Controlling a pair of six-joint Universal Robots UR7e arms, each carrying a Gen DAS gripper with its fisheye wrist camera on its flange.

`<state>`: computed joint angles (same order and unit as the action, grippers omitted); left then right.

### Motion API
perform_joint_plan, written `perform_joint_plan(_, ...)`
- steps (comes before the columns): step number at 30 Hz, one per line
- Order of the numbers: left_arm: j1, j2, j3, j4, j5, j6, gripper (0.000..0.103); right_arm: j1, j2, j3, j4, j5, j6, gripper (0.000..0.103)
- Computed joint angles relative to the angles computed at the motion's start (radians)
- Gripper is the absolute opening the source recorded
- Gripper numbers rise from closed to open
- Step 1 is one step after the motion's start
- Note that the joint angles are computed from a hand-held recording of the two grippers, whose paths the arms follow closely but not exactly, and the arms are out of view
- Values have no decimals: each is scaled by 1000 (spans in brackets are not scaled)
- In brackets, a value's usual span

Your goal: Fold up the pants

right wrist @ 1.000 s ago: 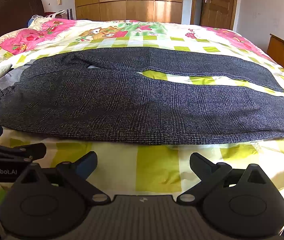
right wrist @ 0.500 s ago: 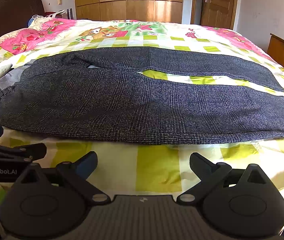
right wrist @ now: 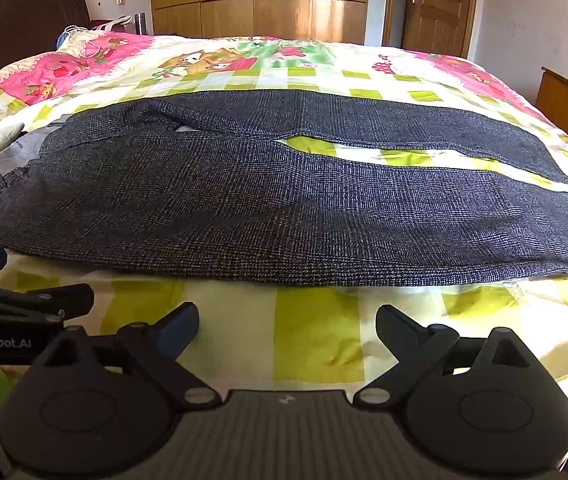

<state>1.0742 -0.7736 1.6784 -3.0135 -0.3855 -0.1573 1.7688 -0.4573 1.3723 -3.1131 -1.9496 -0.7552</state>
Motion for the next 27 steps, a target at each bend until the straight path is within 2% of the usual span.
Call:
perform_joint_plan(20, 6, -3, -3, 4, -21, 2, 103, -2, 5, -20, 12, -5, 16, 103)
perform_joint_plan(27, 10, -6, -1, -5, -35, 0, 103, -3, 8, -44, 51, -6, 56, 102)
